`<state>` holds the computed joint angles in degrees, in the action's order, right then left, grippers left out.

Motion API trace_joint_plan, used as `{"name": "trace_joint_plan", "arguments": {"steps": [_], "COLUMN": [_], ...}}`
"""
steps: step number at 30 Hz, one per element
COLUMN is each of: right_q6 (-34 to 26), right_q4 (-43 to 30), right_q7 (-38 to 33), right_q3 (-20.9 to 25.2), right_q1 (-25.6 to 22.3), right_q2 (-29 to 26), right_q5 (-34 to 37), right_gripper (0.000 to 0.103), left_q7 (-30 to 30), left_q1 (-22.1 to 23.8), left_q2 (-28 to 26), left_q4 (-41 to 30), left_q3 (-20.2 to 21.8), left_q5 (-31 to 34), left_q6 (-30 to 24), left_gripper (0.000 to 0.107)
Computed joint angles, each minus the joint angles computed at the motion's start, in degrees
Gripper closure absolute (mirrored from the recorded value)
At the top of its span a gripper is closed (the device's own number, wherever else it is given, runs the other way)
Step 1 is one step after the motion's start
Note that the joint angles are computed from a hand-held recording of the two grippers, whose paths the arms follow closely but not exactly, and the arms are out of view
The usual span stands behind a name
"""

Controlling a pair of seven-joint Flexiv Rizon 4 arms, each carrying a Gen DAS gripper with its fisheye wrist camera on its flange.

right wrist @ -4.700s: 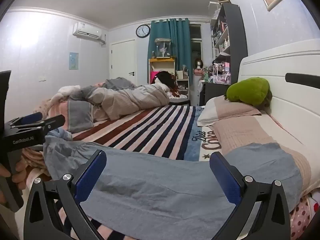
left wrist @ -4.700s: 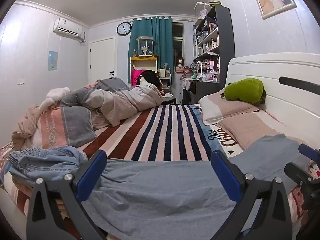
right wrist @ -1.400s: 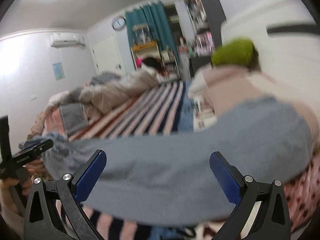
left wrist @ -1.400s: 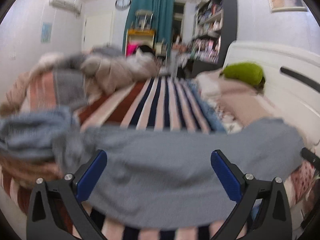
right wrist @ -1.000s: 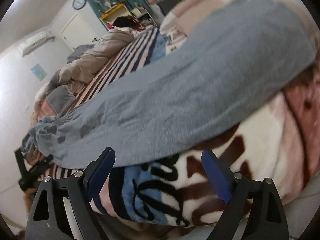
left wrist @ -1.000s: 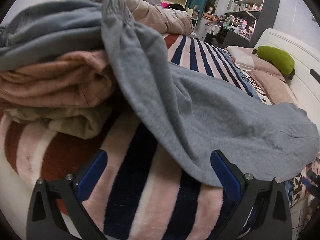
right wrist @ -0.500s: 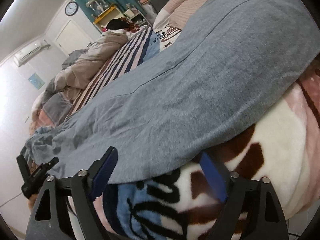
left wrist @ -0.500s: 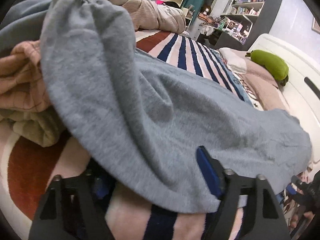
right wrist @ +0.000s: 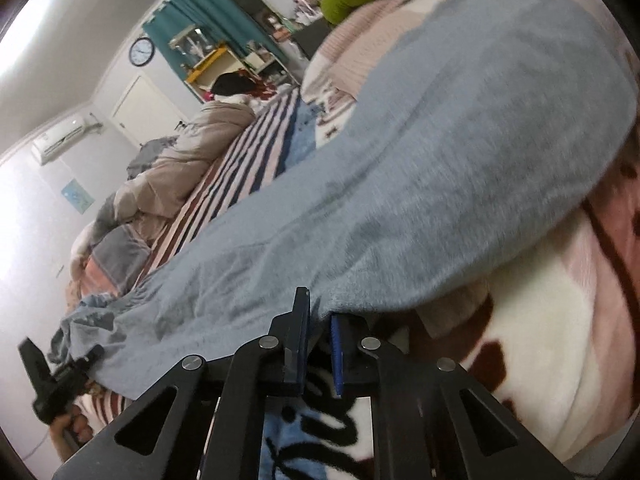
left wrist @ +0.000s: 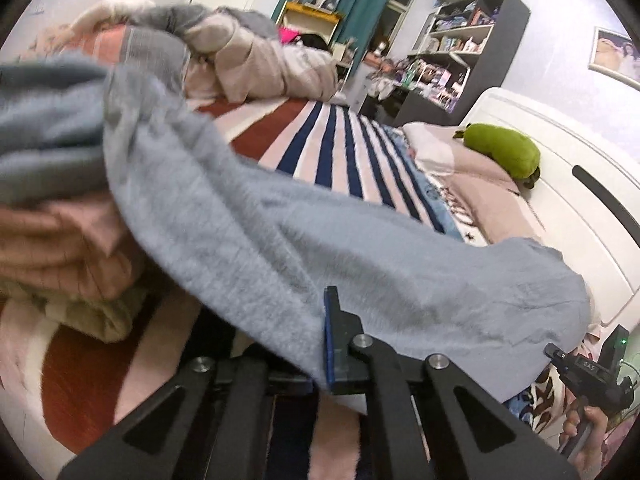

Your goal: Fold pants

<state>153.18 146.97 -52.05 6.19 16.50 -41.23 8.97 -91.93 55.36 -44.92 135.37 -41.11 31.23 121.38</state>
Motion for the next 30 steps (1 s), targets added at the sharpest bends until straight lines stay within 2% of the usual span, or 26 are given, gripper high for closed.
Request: {"name": "trace_joint_plan", "arguments": {"steps": [6, 12, 18, 22, 30], "right_q6": [-2.04, -8.27, -17.08, -22.27, -38.17], "right_q4": [-1.13, -5.87, -12.09, -16.45, -25.68], "right_q7": [-2.72, -7.09, -10.77, -12.07, -13.06], "right_q3": [-1.19, -3.29, -5.3, -6.02, -7.92], "right_q1": [-0.51, -2.8, -3.7, -4.7, -5.96], "right_q2": [4.61, 8.51, 9.77, 9.19, 6.67], "right_q5": [-2.51, -5.74, -6.38, -7.63, -11.2], "right_gripper": [0.1, 0.101, 0.101, 0.101, 0.101], "left_q7": [-0.25, 0.56, 3.3, 6.62, 15.2], "left_q1": [1.8, -0.37, -4.66, -9.14, -18.09], "left_q2": [1.08, 2.12, 0.58, -0.03, -3.22], "left_q4": [-2.39, -7.58, -14.08, -18.31, -28.38], "left_q3": [-4.31, -5.62, -4.36, -2.1, 2.97], "left_q5": [1.37, -0.55, -4.59, -8.89, -18.97], "left_q6": [0.06, -2.79, -6.57, -9.67, -21.61], "left_gripper": [0.105, 0.105, 0.105, 0.105, 0.105]}}
